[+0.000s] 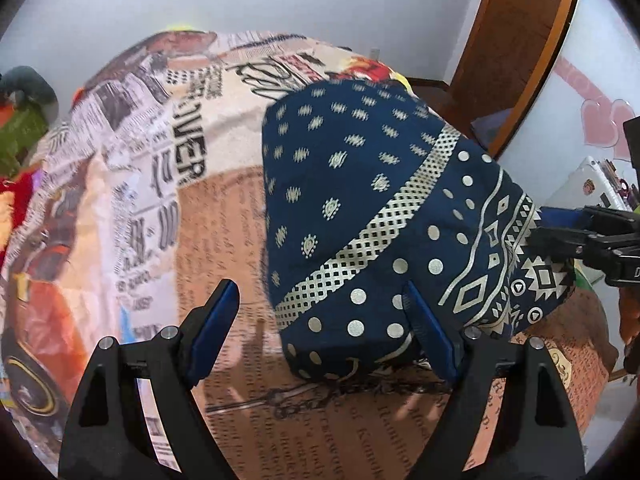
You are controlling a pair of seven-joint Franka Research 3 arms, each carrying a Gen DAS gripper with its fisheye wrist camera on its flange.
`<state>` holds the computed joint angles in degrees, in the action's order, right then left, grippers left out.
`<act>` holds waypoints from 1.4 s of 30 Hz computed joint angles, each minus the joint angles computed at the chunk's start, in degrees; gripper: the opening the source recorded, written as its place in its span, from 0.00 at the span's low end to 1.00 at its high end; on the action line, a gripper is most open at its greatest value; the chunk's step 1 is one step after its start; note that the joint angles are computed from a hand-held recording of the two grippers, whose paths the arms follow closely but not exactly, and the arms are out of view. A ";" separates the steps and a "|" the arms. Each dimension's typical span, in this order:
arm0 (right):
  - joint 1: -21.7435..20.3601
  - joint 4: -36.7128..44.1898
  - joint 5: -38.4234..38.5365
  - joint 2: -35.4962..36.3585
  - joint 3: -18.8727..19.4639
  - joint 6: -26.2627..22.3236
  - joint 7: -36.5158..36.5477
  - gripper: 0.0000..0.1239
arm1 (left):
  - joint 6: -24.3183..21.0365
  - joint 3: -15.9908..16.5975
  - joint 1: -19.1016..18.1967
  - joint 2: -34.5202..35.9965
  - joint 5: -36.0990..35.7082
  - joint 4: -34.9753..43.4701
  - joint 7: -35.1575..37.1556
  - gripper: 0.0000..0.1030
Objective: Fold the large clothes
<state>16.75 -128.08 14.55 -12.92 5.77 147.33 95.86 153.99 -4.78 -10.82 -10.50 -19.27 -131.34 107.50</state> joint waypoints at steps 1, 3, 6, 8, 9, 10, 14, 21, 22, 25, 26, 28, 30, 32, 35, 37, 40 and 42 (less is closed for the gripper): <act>-0.02 0.19 -0.31 -0.09 0.06 0.09 -0.13 0.47 | -0.05 0.21 0.02 -0.22 -0.26 0.14 0.38 0.81; -0.23 0.81 -1.42 0.03 0.43 0.73 0.42 0.49 | -0.23 0.76 -0.16 -0.57 -1.43 0.53 1.50 0.81; -0.11 1.98 -2.07 0.73 0.71 2.05 0.92 0.54 | 0.34 1.50 -0.39 -0.75 -3.98 1.40 3.19 0.81; -0.08 3.06 -2.61 1.68 0.91 3.01 1.60 0.58 | 0.00 2.02 -0.39 0.34 -5.86 3.21 4.14 0.82; -0.09 3.67 -3.08 2.35 1.11 3.62 2.34 0.60 | -0.71 2.11 -0.17 1.09 -6.70 4.33 4.35 0.82; -0.11 4.35 -3.55 3.14 1.18 3.93 2.98 0.61 | -1.96 2.22 0.17 2.26 -7.71 5.93 4.51 0.82; -0.22 7.35 -5.62 7.05 1.00 3.25 6.14 0.64 | -9.71 1.96 2.97 8.78 -14.14 13.50 5.53 0.82; -0.40 12.76 7.75 14.36 -1.53 -1.41 2.16 0.64 | -24.68 -1.42 10.57 19.07 -26.51 24.12 6.26 0.84; -0.65 13.36 9.99 15.06 -1.64 -2.03 0.78 0.64 | -25.17 -2.15 11.33 19.93 -27.01 24.82 6.16 0.88; -1.40 15.17 14.53 17.11 -1.77 -3.55 -2.06 0.67 | -27.10 -4.10 13.29 22.58 -28.35 26.88 5.46 0.95; -1.65 15.76 15.73 17.79 -1.76 -4.10 -2.98 0.68 | -28.46 -4.70 14.00 23.70 -29.42 27.75 5.39 0.95; -2.06 16.90 17.86 19.24 -1.65 -5.13 -4.01 0.68 | -31.02 -5.77 15.30 25.84 -31.49 29.45 5.21 0.96; -2.62 17.88 20.77 20.53 -1.43 -6.07 -5.47 0.68 | -32.00 -6.62 16.03 27.10 -32.50 30.45 5.15 0.96; -3.08 18.78 22.94 21.69 -1.25 -6.38 -6.76 0.69 | -32.17 -7.30 16.33 28.11 -33.00 31.18 5.02 0.97; -3.31 20.13 24.12 22.98 -0.95 -6.59 -8.16 0.71 | -32.73 -8.04 16.61 29.70 -33.11 32.55 3.97 1.00; -3.13 20.92 23.69 23.76 -0.85 -6.41 -8.14 0.72 | -32.85 -8.43 16.85 30.39 -33.18 33.15 3.29 1.00; -2.91 21.42 23.14 24.27 -0.67 -5.70 -8.05 0.71 | -32.65 -8.87 17.18 30.25 -33.61 32.98 2.91 0.97; -2.99 21.50 23.53 24.38 -0.46 -5.21 -8.91 0.69 | -31.87 -8.94 17.09 29.39 -33.41 32.36 3.16 0.90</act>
<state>13.77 -106.57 38.08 11.46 5.31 142.12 86.95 122.12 -13.72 6.28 18.89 -52.68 -98.98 110.66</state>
